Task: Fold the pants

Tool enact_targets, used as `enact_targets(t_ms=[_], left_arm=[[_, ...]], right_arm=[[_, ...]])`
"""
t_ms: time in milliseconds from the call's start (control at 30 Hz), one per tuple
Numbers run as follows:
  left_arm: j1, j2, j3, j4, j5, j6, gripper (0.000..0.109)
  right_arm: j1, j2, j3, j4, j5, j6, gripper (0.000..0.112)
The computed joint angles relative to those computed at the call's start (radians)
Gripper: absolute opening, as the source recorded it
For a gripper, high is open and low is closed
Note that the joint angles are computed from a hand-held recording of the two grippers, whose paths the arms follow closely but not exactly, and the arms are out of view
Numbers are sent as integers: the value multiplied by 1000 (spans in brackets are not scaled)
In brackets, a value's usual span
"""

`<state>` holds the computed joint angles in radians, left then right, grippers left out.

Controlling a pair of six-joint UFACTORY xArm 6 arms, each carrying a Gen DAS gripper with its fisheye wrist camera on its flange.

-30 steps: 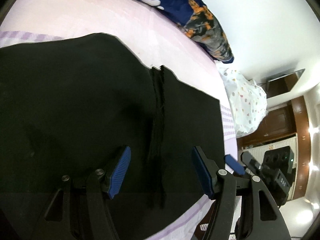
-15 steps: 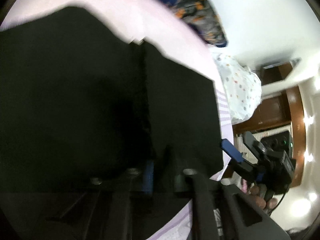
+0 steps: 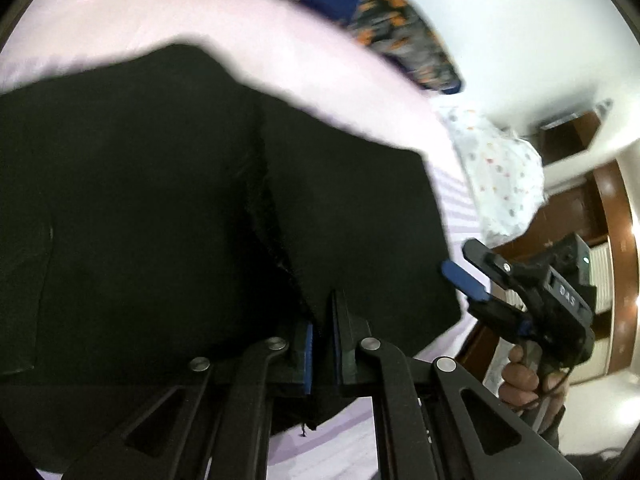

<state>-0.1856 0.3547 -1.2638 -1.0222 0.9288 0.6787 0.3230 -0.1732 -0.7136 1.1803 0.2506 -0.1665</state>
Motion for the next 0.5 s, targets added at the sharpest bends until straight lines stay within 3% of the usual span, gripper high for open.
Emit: enact_targets(t_ms=[100,333,500], left_arm=[[9,21,-5,-43,9,5,8],[-32,-20,24,39,-78,0,14],[-63,-94,101,71,-227,12,34]], right_arm=[[-1,8,13,-118,6,98,42],[-4,22,18,-267,10,203,42],[6,27,15,-328,22,252,43]])
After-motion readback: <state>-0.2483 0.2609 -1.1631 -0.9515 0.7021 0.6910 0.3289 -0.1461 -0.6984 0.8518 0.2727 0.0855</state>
